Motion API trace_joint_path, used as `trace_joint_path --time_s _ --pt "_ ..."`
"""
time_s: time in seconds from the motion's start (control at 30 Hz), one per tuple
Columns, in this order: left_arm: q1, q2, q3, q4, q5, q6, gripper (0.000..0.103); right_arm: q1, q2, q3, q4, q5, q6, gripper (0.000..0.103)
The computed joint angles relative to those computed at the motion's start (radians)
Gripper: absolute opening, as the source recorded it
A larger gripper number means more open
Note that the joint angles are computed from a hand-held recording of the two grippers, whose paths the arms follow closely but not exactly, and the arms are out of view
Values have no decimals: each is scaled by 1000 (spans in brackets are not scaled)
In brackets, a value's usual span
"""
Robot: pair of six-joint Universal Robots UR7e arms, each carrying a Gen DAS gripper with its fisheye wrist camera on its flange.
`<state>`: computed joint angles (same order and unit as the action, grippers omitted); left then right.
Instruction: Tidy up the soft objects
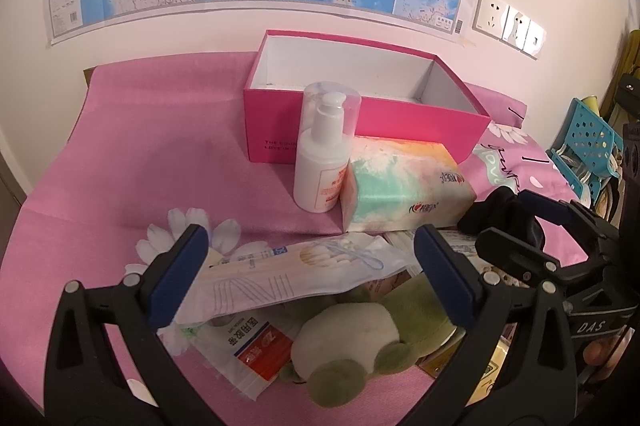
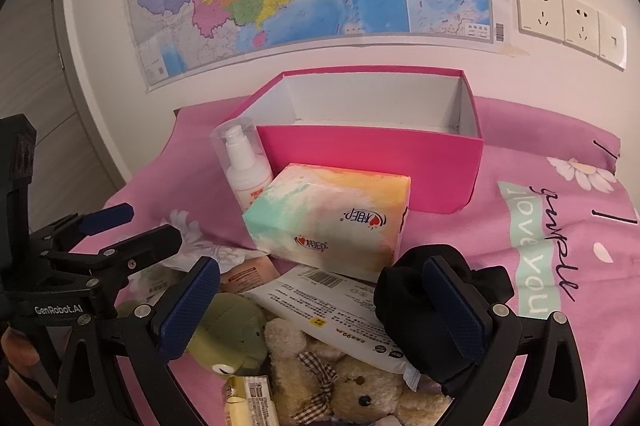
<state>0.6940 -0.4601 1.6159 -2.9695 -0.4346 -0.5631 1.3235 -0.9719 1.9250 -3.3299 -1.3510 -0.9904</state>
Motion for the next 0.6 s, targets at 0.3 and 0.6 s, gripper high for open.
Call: trace_joint_path --time_s 0.3,0.6 --pt "3 0 4 -9 -4 1 103 4 7 -7 -8 -15 3 103" --pt "7 -4 15 -16 -5 -4 103 7 10 -7 -14 -23 -2 103"
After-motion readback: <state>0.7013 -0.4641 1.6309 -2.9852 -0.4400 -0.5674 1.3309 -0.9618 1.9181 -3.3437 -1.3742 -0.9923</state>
